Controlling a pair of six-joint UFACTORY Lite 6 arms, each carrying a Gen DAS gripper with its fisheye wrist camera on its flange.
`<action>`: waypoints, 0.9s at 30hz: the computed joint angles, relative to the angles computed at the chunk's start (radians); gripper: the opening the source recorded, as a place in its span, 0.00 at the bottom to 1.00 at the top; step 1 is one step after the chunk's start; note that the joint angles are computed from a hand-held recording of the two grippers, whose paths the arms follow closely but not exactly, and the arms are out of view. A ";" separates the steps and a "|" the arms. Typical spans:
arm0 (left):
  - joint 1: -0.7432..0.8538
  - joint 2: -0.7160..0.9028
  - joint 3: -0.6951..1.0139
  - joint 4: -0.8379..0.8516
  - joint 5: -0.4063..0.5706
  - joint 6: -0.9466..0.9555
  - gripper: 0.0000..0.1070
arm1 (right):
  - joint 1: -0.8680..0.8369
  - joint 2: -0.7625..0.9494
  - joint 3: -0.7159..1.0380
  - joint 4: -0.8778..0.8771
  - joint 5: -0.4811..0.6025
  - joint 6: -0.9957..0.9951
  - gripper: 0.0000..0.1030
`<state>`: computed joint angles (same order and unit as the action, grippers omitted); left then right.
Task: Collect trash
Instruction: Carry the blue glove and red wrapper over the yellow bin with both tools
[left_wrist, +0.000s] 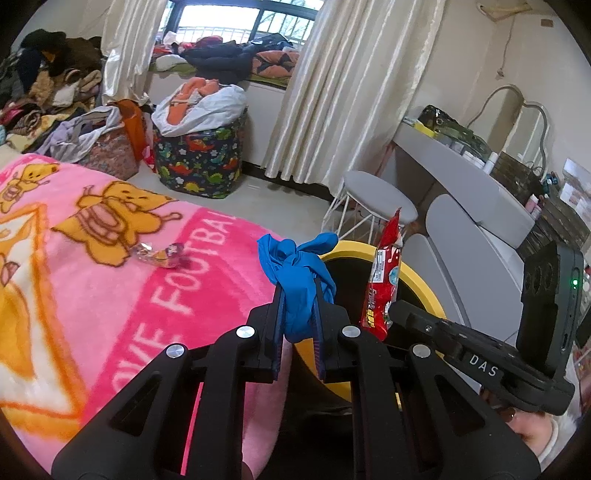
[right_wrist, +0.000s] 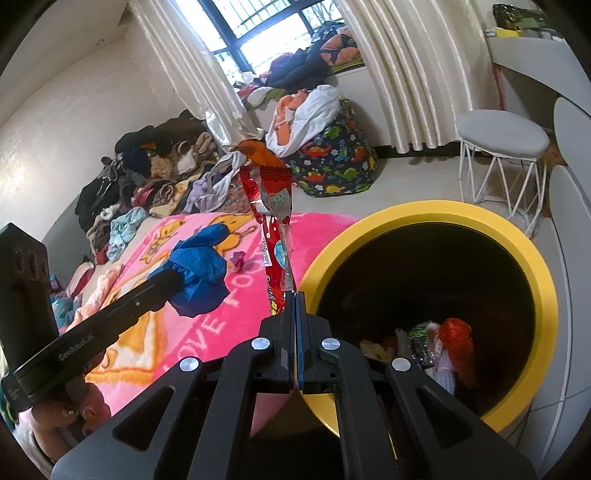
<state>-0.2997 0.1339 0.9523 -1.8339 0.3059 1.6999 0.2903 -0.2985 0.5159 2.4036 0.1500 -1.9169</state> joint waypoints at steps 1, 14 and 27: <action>-0.009 0.006 0.004 -0.007 -0.003 0.005 0.08 | -0.008 -0.007 -0.006 -0.015 0.001 0.015 0.01; -0.091 0.071 0.052 -0.059 -0.025 0.046 0.08 | -0.141 -0.081 -0.086 -0.235 0.025 0.211 0.01; -0.162 0.128 0.094 -0.061 -0.045 0.046 0.08 | -0.254 -0.088 -0.125 -0.316 0.068 0.259 0.01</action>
<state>-0.4614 0.2619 1.0461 -1.8953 0.2609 1.7461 0.0360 -0.3870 0.3914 2.0879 0.2178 -1.6583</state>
